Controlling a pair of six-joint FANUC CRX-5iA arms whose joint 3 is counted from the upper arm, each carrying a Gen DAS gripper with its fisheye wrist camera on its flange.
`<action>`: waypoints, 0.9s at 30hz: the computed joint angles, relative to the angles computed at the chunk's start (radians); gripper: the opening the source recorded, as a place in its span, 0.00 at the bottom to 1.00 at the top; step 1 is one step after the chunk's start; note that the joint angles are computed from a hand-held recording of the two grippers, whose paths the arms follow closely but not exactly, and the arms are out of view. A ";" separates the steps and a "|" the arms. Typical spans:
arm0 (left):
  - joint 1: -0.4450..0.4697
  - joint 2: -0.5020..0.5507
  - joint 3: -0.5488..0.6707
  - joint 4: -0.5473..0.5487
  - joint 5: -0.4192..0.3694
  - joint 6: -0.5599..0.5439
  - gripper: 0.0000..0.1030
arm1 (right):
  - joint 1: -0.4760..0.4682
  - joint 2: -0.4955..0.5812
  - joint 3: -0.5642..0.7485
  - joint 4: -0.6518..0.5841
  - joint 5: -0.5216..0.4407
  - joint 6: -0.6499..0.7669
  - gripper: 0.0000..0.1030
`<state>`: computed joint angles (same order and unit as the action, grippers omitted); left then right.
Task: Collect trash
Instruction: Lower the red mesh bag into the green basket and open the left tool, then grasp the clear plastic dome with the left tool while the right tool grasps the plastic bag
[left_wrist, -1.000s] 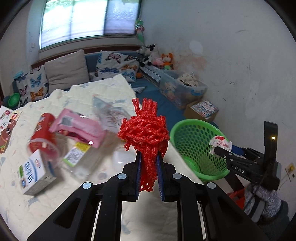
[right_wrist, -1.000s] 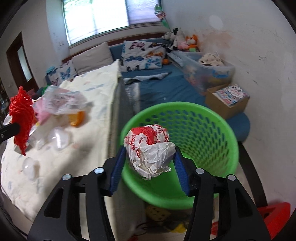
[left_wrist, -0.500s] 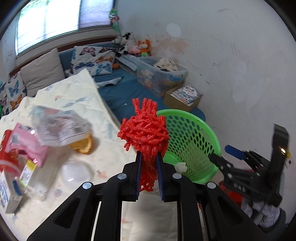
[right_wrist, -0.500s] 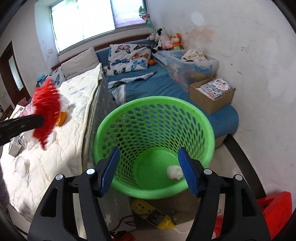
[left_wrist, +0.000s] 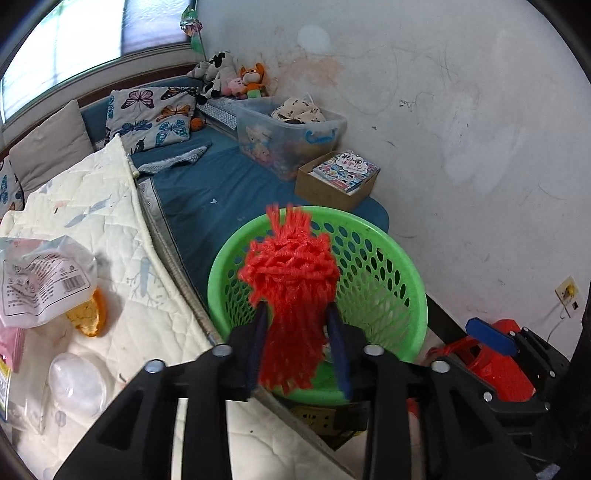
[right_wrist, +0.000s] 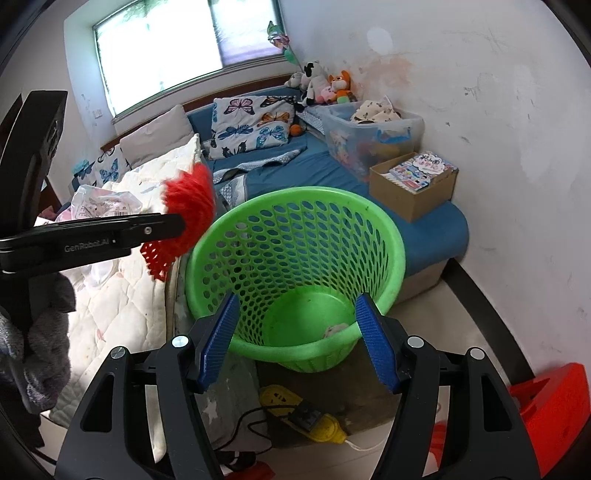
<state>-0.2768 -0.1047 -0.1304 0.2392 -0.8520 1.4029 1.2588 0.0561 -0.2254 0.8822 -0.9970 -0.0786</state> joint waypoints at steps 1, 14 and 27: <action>-0.001 -0.002 -0.004 0.000 0.008 0.002 0.47 | 0.000 0.002 0.002 -0.003 0.000 0.001 0.64; 0.061 -0.129 -0.074 -0.067 -0.010 0.049 0.58 | 0.009 0.025 0.038 0.011 0.020 0.038 0.64; 0.297 -0.413 -0.220 -0.162 -0.118 0.064 0.71 | 0.038 0.114 0.160 0.016 0.087 0.138 0.67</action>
